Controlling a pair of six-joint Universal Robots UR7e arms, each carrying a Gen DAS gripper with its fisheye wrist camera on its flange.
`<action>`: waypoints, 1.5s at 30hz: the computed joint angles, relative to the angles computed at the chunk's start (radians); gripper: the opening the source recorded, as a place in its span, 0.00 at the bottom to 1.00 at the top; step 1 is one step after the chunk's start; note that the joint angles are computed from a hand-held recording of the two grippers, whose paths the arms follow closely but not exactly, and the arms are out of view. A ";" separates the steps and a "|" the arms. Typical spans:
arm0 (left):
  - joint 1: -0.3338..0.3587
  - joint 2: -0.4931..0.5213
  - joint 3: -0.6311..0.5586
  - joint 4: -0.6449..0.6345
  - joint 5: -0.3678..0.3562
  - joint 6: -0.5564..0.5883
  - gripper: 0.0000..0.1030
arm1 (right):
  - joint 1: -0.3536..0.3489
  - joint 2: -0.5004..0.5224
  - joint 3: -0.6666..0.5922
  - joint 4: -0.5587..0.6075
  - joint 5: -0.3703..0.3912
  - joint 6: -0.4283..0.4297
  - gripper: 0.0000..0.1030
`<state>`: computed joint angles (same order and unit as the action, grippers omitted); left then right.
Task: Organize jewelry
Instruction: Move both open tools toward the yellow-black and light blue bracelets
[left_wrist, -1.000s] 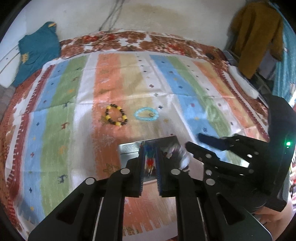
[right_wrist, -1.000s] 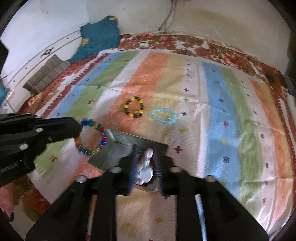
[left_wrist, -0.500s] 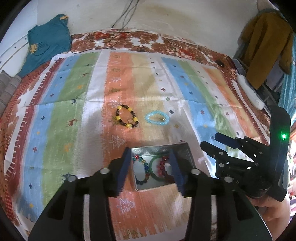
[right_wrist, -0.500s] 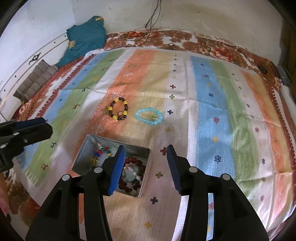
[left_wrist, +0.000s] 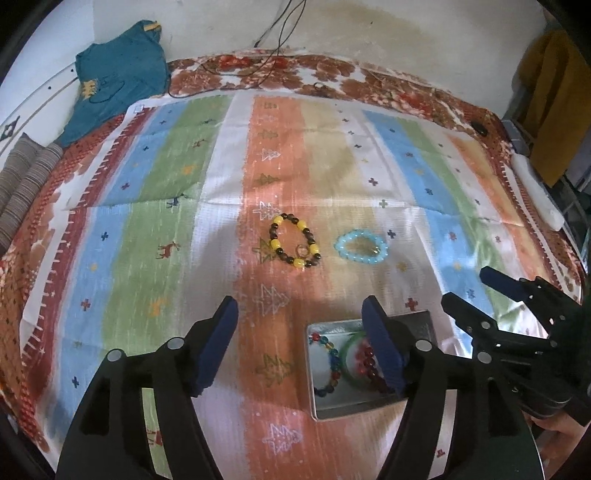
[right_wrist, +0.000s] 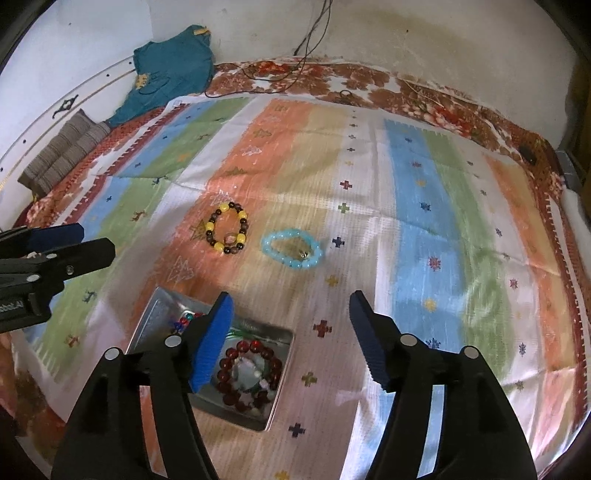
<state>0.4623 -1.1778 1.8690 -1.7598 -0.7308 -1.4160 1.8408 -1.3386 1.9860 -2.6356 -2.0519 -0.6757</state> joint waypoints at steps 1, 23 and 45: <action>0.009 0.000 -0.002 -0.010 -0.009 0.014 0.71 | -0.002 0.004 -0.003 0.001 0.000 -0.001 0.65; 0.138 0.028 -0.027 -0.091 -0.022 0.103 0.73 | -0.022 0.140 -0.089 -0.041 -0.023 -0.021 0.69; 0.217 0.081 -0.074 -0.092 -0.015 0.165 0.73 | -0.043 0.248 -0.181 0.002 -0.063 0.035 0.69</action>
<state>0.6796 -1.0968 1.7954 -1.8520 -0.7461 -1.2507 1.7974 -1.0905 1.8047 -2.6341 -2.1146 -0.6406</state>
